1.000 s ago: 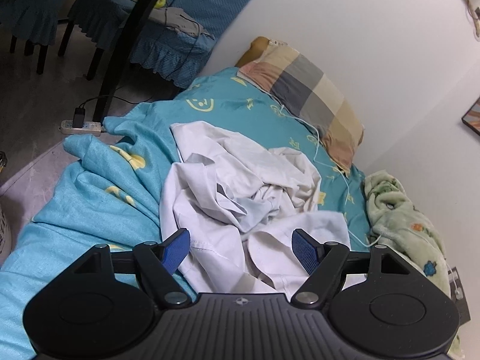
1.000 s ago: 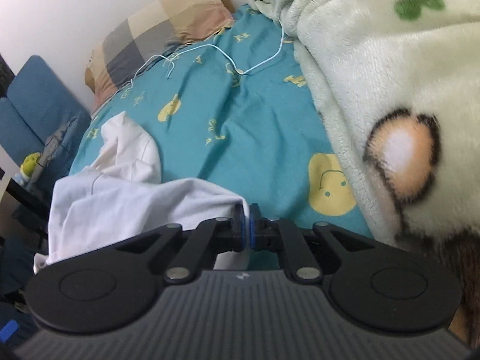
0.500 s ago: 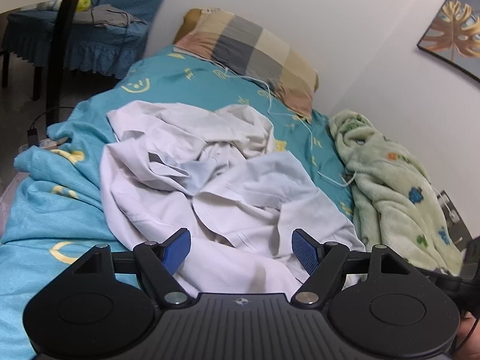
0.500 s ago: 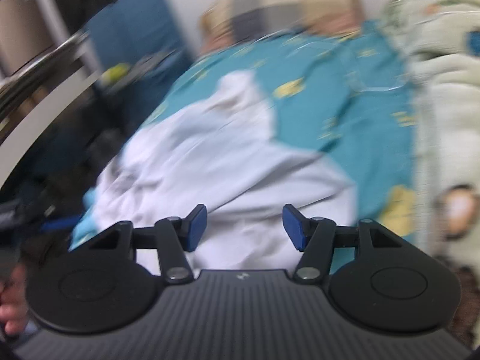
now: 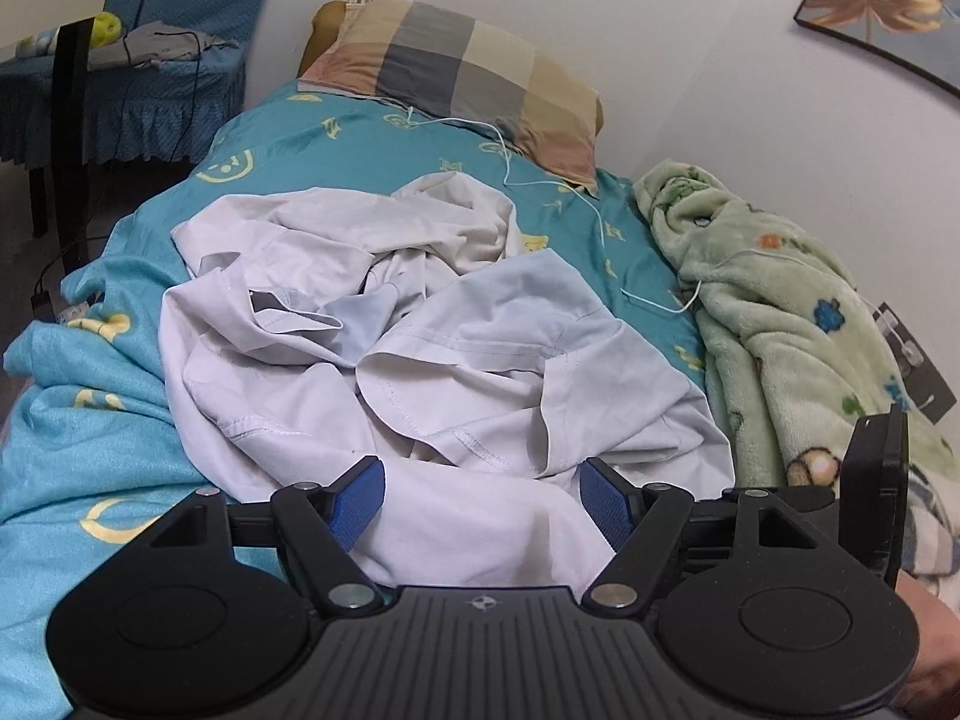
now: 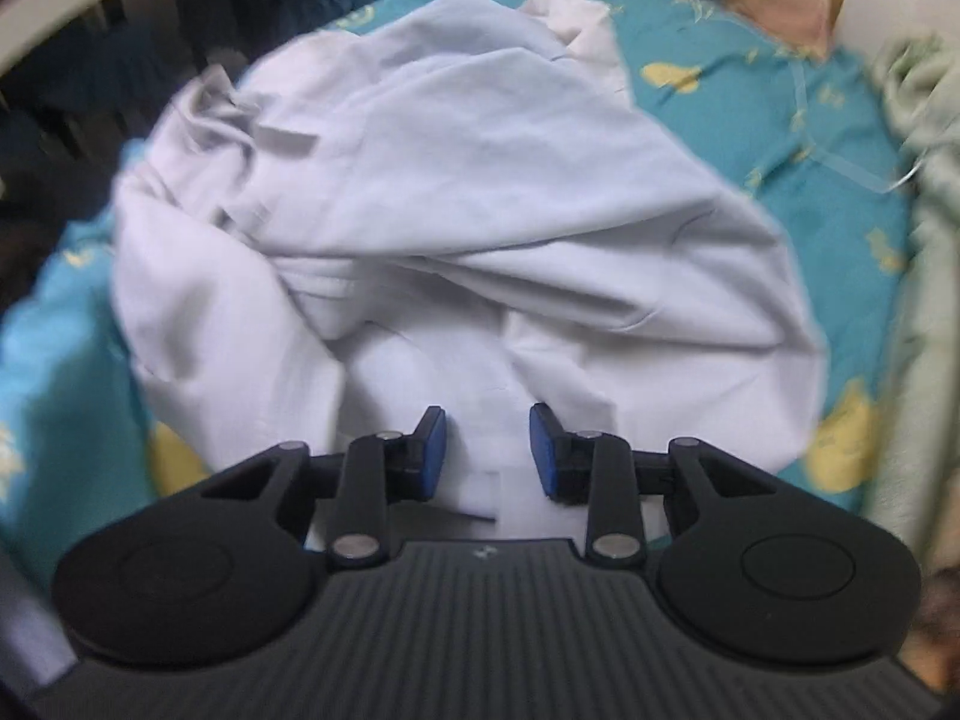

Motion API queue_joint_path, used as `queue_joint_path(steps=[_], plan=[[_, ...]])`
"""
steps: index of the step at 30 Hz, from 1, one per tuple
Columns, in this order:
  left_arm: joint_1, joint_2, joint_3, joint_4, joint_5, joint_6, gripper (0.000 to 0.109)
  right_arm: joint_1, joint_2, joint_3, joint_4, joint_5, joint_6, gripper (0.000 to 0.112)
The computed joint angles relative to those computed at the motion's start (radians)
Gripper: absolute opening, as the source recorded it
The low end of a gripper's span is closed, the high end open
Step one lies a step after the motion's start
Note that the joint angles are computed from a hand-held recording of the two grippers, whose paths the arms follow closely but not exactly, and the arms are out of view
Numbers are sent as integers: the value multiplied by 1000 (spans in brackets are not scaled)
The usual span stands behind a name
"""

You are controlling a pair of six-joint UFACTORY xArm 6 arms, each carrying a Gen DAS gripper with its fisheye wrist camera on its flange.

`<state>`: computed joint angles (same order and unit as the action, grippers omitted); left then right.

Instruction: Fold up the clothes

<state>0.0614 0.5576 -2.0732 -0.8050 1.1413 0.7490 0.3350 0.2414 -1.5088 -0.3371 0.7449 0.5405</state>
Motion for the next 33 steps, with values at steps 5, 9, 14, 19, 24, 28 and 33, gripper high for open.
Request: queue_joint_path(steps=[5, 9, 14, 19, 24, 28, 33], plan=[[3, -21, 27, -15, 4, 35, 74, -25, -29, 35, 47, -42, 61, 7], [8, -49, 65, -42, 0, 76, 74, -39, -104, 111, 69, -211, 131, 6], [17, -88, 118, -106, 19, 154, 74, -56, -196, 189, 52, -419, 235, 6], [5, -139, 195, -158, 39, 269, 77, -78, -273, 271, 98, -563, 260, 6], [-69, -195, 306, -136, -84, 329, 77, -87, -307, 326, 173, -658, 207, 6], [-145, -200, 364, -108, -304, 293, 77, -85, -316, 355, 294, -690, 101, 6], [-169, -118, 283, -84, -361, 265, 68, -82, -327, 387, 460, -702, -31, 6]])
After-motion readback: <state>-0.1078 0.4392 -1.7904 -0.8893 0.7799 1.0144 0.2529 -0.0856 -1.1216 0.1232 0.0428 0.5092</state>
